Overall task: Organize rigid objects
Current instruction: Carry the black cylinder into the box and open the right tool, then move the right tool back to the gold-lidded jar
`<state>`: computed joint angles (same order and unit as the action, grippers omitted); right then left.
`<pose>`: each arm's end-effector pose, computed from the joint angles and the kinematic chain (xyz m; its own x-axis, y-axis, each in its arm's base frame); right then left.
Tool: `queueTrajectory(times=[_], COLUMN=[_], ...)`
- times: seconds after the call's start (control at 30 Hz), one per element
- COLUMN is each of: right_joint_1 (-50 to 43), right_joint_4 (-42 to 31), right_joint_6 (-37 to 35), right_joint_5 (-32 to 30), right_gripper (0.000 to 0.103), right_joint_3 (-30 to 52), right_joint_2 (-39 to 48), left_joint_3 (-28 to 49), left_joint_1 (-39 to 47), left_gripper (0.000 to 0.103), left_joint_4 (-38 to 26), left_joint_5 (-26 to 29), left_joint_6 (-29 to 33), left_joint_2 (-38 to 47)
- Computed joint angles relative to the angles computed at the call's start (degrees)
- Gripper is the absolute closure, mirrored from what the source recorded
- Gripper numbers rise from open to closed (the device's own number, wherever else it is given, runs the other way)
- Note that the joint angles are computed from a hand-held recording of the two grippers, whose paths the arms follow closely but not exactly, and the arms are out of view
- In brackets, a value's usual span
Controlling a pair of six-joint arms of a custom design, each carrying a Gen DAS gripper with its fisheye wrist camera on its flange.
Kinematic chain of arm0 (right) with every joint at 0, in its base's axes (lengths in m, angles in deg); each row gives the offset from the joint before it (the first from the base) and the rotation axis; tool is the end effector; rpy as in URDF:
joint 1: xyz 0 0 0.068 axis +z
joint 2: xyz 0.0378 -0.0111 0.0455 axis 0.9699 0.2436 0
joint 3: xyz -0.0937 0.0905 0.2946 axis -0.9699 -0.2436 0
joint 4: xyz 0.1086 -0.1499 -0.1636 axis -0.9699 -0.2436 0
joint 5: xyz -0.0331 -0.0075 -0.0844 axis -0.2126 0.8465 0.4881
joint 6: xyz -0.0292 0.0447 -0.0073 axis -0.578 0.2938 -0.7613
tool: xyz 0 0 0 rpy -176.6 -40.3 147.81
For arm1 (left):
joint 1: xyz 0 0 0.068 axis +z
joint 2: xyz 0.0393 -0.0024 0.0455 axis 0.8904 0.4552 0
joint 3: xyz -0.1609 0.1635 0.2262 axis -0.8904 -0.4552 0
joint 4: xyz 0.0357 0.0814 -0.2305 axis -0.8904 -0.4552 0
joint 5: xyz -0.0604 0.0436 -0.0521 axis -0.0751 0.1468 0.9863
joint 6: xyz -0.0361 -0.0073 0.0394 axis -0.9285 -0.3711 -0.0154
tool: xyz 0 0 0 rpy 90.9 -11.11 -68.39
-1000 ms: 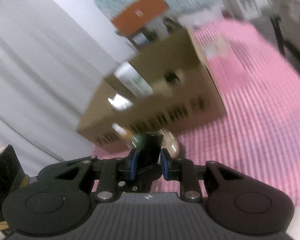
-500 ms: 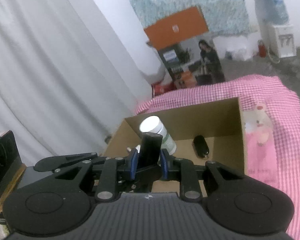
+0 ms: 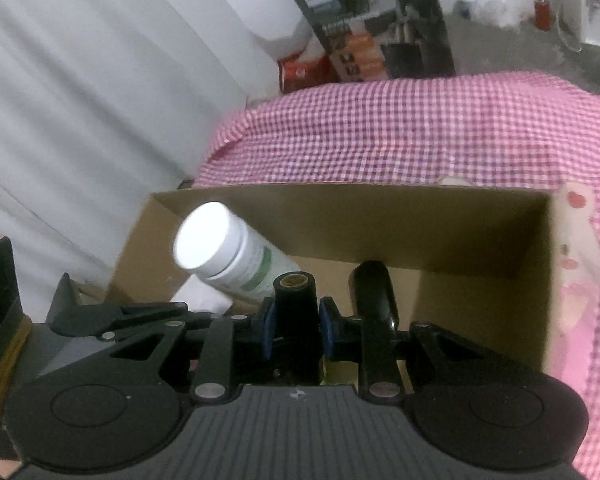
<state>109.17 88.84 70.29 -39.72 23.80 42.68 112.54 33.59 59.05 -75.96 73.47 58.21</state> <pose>0.2634 0.1805 0.1121 -0.8793 0.0658 -0.4716 -0.1885 0.8614 0.4716 0.2682 -0.1570 0.1468 -0.8503 0.1868 -0.4920 0.3491 0.8998 -0.2617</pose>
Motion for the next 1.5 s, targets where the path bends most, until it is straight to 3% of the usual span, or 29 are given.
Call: queueTrajectory(times=[0.3,0.4,0.57,0.6,0.67,0.7,0.9,1.1,1.23,1.37,1.43,1.5], right_joint_1=[-1.1,-1.07,0.27,0.76,1.88,2.73,11.45,30.72,49.85,64.98,69.63,70.9], right_joint_4=[-4.39,-3.72,-2.3,-1.74,-0.25,1.03,4.81,4.79,1.8,-3.62,-5.59,-0.78], right_joint_6=[-4.04,-3.95,-3.8,-3.46,-2.84,-2.37,2.06,13.41,27.96,46.92,56.41,61.24], right_joint_5=[-0.01,-0.36,2.06,2.94,4.66,6.0,17.26,36.47,52.5,63.68,65.61,64.94], right_gripper=[0.076,0.076,0.073,0.071,0.046,0.042,0.035,0.031,0.031,0.031,0.031,0.031], right_joint_3=[7.18,6.95,4.54,3.17,0.12,-1.74,-13.09,-23.56,-27.27,-27.17,-26.19,-26.56], right_joint_2=[6.86,7.04,3.74,2.16,-1.28,-3.24,-17.96,-32.44,-34.77,-27.72,-21.68,-14.16], left_joint_3=[0.05,-0.6,-2.33,-2.85,-4.5,-5.58,-12.72,-21.05,-25.58,-30.77,-33.3,-36.24], left_joint_1=[0.76,0.26,-0.07,-0.11,-0.43,-0.51,-2.8,-8.14,-13.8,-23.41,-29.04,-33.52], left_gripper=[0.078,0.068,0.042,0.039,0.033,0.032,0.009,0.001,0.0,0.0,0.0,0.0], left_joint_4=[-1.29,-1.56,-1.13,-1.3,-1.38,-1.39,-1.43,-3.65,-6.77,-6.0,-2.97,2.6], left_joint_5=[1.95,1.51,0.83,0.79,1.08,1.24,0.62,-2.37,-5.5,-12.97,-17.14,-19.89], left_joint_6=[-0.9,-0.87,-1.36,-1.06,-0.26,0.22,2.14,4.0,4.12,0.69,-2.13,-4.16], left_joint_2=[-0.24,-1.99,-6.07,-7.31,-10.69,-12.71,-25.87,-40.92,-48.14,-51.63,-49.47,-44.94])
